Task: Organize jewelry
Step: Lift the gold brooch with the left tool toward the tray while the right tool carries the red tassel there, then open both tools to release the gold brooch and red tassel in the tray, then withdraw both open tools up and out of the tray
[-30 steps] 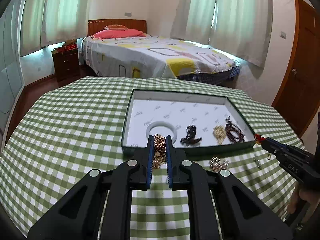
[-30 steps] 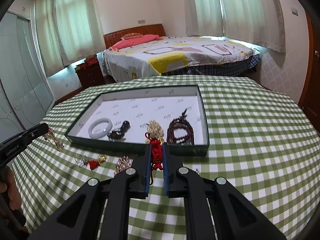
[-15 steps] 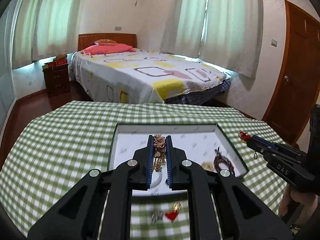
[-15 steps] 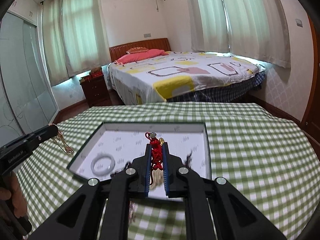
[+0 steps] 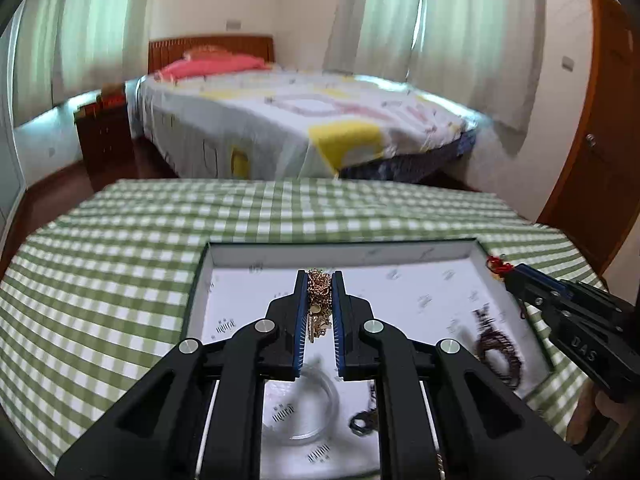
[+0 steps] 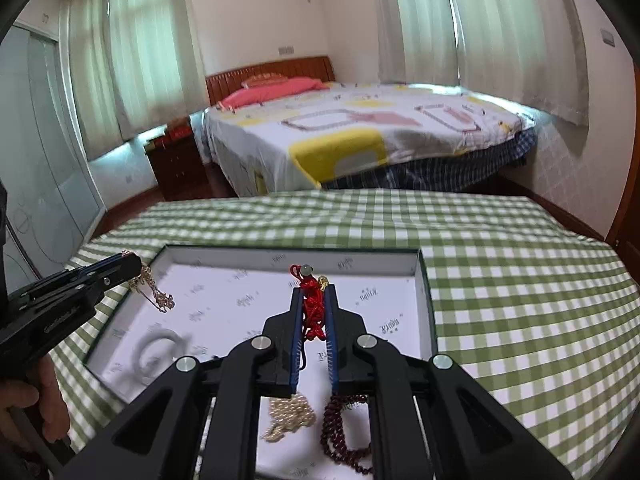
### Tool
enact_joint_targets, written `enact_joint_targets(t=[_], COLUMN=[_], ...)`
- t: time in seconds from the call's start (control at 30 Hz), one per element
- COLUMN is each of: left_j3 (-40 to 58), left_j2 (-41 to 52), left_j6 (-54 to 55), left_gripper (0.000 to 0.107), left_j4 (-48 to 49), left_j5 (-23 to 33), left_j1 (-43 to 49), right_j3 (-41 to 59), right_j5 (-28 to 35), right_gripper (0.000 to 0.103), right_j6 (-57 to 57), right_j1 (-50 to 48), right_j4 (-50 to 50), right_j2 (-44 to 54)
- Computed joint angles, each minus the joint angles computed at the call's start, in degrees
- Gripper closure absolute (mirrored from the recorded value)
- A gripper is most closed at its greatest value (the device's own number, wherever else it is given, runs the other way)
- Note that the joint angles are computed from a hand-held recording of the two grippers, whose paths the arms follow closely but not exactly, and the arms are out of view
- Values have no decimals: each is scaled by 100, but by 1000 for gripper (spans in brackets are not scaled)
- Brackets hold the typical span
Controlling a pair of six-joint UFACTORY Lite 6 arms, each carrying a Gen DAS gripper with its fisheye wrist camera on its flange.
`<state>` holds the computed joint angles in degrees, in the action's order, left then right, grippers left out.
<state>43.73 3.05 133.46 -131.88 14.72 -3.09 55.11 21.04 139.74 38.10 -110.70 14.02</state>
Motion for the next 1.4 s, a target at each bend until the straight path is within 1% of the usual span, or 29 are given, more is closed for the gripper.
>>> enact_joint_targets(t=[0.07, 0.13, 0.27, 0.37, 0.43, 0.57, 0.6, 0.7, 0.73, 0.77, 0.83, 0.9, 1.0, 1.07, 1.13, 1.2, 1.4], left_j3=[414, 694, 1218, 1464, 1620, 1733, 1752, 1724, 1752, 1795, 1776, 1710, 1657, 1586, 1496, 1424, 1220], left_j2=[612, 1000, 1678, 1933, 2077, 2145, 2157, 2119, 2143, 2168, 2145, 2087, 2045, 1982, 1904, 1841, 1649], left_j6=[-147, -442, -709, -1534, -2254, -3039, -3082, -2452, -2398, -2566, -2411, -1939, -1815, -1713, -1196, -787, -230], left_gripper=[95, 95, 95, 95, 95, 95, 95, 94, 93, 92, 83, 77, 75, 69, 65, 63, 52], left_j4=[130, 450, 691, 1564, 2257, 3042, 3071, 2420, 2365, 2516, 2351, 1847, 1718, 1624, 1116, 720, 182], left_j5=[-76, -119, -338, -453, -511, -646, -670, -753, -780, -805, -828, -815, -787, -756, -715, -711, -597], left_j1=[-3, 45, -9, 29, 32, -16, -33, -88, -113, -138, -152, -152, -137, -113, -113, -127, -97], right_j3=[190, 337, 660, 848, 913, 938, 933, 871, 854, 873, 872, 869, 848, 853, 824, 830, 765], right_j5=[-139, -233, -430, -525, -547, -596, -610, -600, -599, -599, -595, -597, -586, -600, -550, -531, -417], right_gripper=[92, 92, 92, 92, 92, 92, 92, 91, 91, 90, 87, 82, 76, 73, 70, 67, 60], right_j6=[45, 22, -269, -672, -779, -785, -743, -619, -590, -602, -615, -607, -562, -556, -527, -535, -594], right_j1=[-122, -199, -308, -333, -353, -386, -392, -387, -382, -385, -379, -385, -384, -388, -371, -364, -310], right_j4=[-93, -94, 157, 543, 632, 678, 658, 568, 550, 562, 580, 577, 556, 562, 547, 550, 615], right_j2=[301, 518, 958, 1181, 1282, 1376, 1390, 1367, 1359, 1374, 1371, 1370, 1372, 1378, 1355, 1357, 1275])
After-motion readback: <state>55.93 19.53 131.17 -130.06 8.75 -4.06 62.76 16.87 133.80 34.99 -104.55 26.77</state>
